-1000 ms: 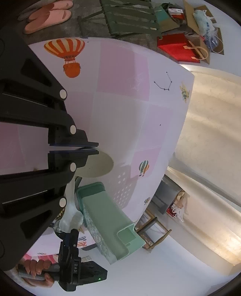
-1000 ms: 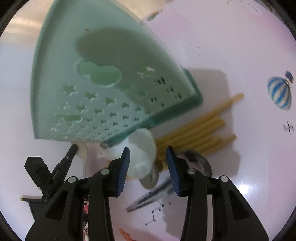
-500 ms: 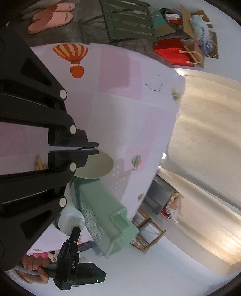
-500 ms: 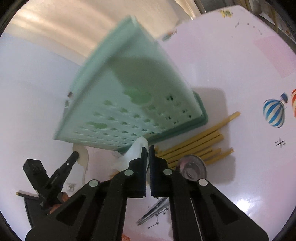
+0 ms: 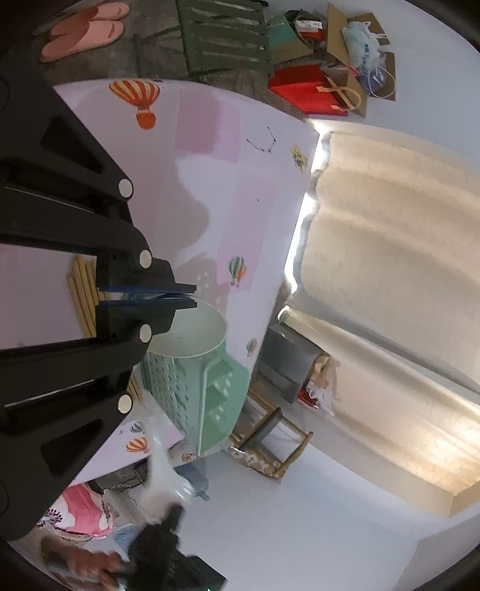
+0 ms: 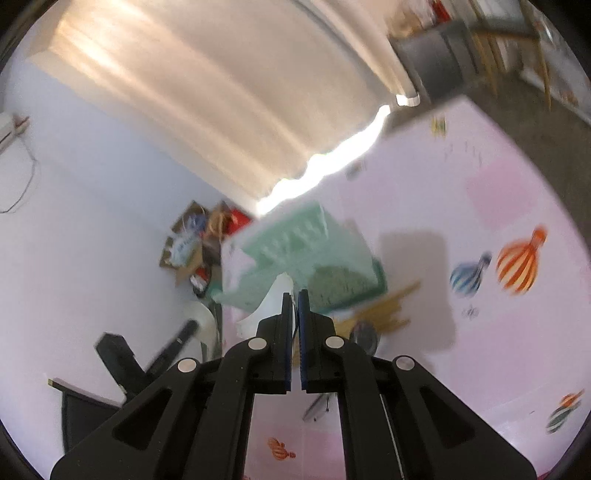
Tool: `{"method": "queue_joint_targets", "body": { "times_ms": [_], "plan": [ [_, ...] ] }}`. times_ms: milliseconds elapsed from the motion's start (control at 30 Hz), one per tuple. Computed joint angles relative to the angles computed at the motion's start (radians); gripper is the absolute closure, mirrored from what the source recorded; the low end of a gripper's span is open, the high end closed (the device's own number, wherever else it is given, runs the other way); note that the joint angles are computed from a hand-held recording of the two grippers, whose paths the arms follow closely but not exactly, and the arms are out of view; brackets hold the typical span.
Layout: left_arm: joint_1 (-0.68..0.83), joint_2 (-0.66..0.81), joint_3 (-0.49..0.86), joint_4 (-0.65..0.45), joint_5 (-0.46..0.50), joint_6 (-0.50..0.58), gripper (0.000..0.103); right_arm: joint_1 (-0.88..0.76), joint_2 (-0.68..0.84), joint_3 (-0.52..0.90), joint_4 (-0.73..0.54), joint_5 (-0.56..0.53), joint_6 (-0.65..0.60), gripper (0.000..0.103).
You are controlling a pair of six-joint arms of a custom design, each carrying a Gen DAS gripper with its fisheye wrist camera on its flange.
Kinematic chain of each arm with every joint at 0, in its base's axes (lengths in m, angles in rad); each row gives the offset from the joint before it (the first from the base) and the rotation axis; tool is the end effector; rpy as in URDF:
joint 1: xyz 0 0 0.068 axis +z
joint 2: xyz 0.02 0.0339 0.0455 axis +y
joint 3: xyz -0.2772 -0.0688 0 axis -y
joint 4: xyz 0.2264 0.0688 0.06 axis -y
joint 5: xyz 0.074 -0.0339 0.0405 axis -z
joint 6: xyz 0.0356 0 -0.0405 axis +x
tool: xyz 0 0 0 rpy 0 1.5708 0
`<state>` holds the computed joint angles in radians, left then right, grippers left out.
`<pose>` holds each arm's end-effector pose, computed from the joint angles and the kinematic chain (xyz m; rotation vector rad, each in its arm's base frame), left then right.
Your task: Organize utensils
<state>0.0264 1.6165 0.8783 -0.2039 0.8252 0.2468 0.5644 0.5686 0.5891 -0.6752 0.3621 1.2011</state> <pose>0.2988 -0.0183 0.2030 0.5722 2.2264 -0.8861 0.0884 0.0410 0.2621 0.8895 2.0558 0.5903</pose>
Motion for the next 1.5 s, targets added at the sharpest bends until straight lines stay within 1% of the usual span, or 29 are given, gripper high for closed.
{"method": "queue_joint_targets", "body": {
  "times_ms": [33,67,100,167,200,233,267,300,333,367,400,467,500,567,667,767,933,1033,1133,1167,1233,1267,1333,1400,1433,1467,1500],
  "plan": [
    [-0.002,-0.016,-0.006,0.014,0.016,-0.020,0.102,0.002,-0.004,0.031,-0.025,0.034,-0.007,0.100],
    [-0.006,-0.031,-0.010,0.028,0.028,-0.043,0.102,-0.041,-0.027,0.061,-0.055,0.013,-0.049,0.100],
    [-0.008,-0.043,-0.011,0.036,0.039,-0.059,0.102,-0.034,-0.028,0.111,-0.099,0.054,-0.062,0.100],
    [-0.026,-0.069,-0.002,0.078,0.055,-0.124,0.102,-0.013,0.007,0.188,-0.160,0.145,-0.085,0.100],
    [-0.039,-0.072,0.018,0.087,0.069,-0.156,0.102,-0.043,0.027,0.181,-0.132,0.139,-0.118,0.100],
    [-0.053,-0.078,0.034,0.107,0.071,-0.192,0.102,-0.108,0.043,0.197,-0.127,0.101,-0.176,0.100],
    [-0.065,-0.082,0.045,0.120,0.072,-0.212,0.102,-0.198,0.062,0.208,-0.106,0.034,-0.244,0.100],
    [-0.076,-0.083,0.057,0.131,0.072,-0.228,0.102,-0.263,0.075,0.234,-0.117,-0.007,-0.293,0.100],
    [-0.092,-0.089,0.066,0.158,0.060,-0.254,0.102,-0.291,0.110,0.246,-0.111,-0.005,-0.331,0.100],
    [-0.103,-0.091,0.072,0.173,0.050,-0.264,0.102,-0.292,0.159,0.263,-0.113,0.031,-0.361,0.100],
    [-0.116,-0.095,0.074,0.185,0.035,-0.271,0.102,-0.327,0.183,0.274,-0.109,0.024,-0.398,0.099],
    [-0.141,-0.092,0.091,0.174,0.009,-0.266,0.102,-0.452,0.218,0.268,-0.070,-0.095,-0.484,0.100],
    [-0.154,-0.085,0.105,0.153,-0.001,-0.256,0.102,-0.474,0.241,0.263,-0.050,-0.107,-0.513,0.100],
    [-0.170,-0.076,0.123,0.127,-0.020,-0.235,0.102,-0.490,0.288,0.262,-0.034,-0.092,-0.572,0.099],
    [-0.183,-0.062,0.144,0.106,-0.044,-0.209,0.102,-0.532,0.351,0.248,0.008,-0.130,-0.628,0.100],
    [-0.209,-0.055,0.166,0.098,-0.066,-0.210,0.102,-0.526,0.413,0.235,0.049,-0.121,-0.667,0.100],
    [-0.265,-0.037,0.194,0.151,-0.102,-0.263,0.102,-0.458,0.519,0.240,0.128,-0.015,-0.719,0.099],
    [-0.320,-0.036,0.199,0.242,-0.176,-0.325,0.102,-0.452,0.567,0.246,0.182,-0.009,-0.738,0.099],
    [-0.397,-0.034,0.197,0.339,-0.304,-0.377,0.102,-0.435,0.610,0.244,0.223,-0.004,-0.755,0.099],
    [-0.441,-0.029,0.191,0.384,-0.377,-0.375,0.102,-0.425,0.624,0.241,0.242,0.003,-0.769,0.099],
    [-0.497,-0.017,0.187,0.430,-0.469,-0.348,0.102,-0.411,0.638,0.226,0.280,0.003,-0.788,0.098],
    [-0.542,-0.007,0.176,0.467,-0.543,-0.315,0.102,-0.403,0.644,0.217,0.296,0.000,-0.799,0.097],
    [-0.596,0.012,0.169,0.504,-0.624,-0.268,0.102,-0.385,0.643,0.203,0.311,0.001,-0.804,0.097],
    [-0.649,0.034,0.160,0.536,-0.696,-0.220,0.102,-0.381,0.637,0.187,0.323,-0.025,-0.810,0.085],
    [-0.673,0.045,0.156,0.544,-0.730,-0.198,0.102,-0.374,0.636,0.185,0.313,-0.022,-0.798,0.067],
    [-0.687,0.048,0.152,0.553,-0.756,-0.186,0.102,-0.373,0.632,0.184,0.304,-0.025,-0.786,0.060],
    [-0.703,0.056,0.141,0.580,-0.789,-0.172,0.102,-0.378,0.612,0.169,0.308,-0.047,-0.771,0.059]
  ]
}}
